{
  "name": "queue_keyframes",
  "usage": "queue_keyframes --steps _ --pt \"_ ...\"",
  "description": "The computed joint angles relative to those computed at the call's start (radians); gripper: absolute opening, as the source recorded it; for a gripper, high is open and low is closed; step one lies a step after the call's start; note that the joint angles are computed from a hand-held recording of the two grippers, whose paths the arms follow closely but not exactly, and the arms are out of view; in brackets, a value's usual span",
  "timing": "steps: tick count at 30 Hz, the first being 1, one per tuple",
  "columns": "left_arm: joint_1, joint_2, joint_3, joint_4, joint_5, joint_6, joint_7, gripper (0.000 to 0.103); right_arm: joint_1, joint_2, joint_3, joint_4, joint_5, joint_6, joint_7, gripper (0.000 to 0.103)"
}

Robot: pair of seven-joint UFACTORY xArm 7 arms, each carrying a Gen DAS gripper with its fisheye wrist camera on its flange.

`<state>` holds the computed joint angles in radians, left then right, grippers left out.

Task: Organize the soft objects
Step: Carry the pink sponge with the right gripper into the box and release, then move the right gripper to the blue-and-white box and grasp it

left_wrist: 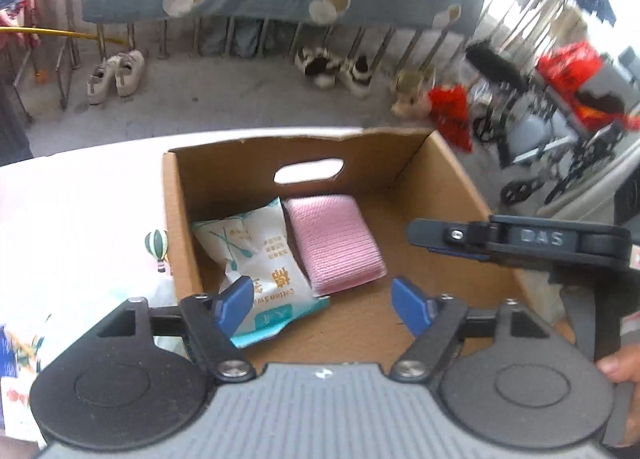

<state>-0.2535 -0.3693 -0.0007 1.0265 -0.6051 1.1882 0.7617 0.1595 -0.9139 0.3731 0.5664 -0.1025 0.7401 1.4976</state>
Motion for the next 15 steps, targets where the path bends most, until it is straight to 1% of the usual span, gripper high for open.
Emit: queue_keyframes --steps 3,4,7,10,15 --pt "0.018 -0.07 0.064 -0.015 -0.049 0.07 0.026 0.083 0.01 -0.085 0.044 0.019 0.013 0.012 0.066 0.04" --pt "0.026 -0.09 0.083 -0.019 -0.063 0.089 0.037 0.085 0.009 -0.094 0.063 0.04 0.014 0.023 0.083 0.043" --pt "0.06 -0.158 0.154 -0.033 -0.095 0.151 0.08 0.091 0.007 -0.096 0.119 0.12 0.019 0.075 0.124 0.045" --pt "0.1 -0.198 0.215 -0.033 -0.107 0.194 0.117 0.092 0.003 -0.061 0.161 0.195 0.024 0.099 0.153 0.047" --pt "0.178 -0.198 0.299 0.0 -0.094 0.236 0.159 0.092 -0.009 0.087 0.217 0.332 0.012 0.081 0.165 0.048"
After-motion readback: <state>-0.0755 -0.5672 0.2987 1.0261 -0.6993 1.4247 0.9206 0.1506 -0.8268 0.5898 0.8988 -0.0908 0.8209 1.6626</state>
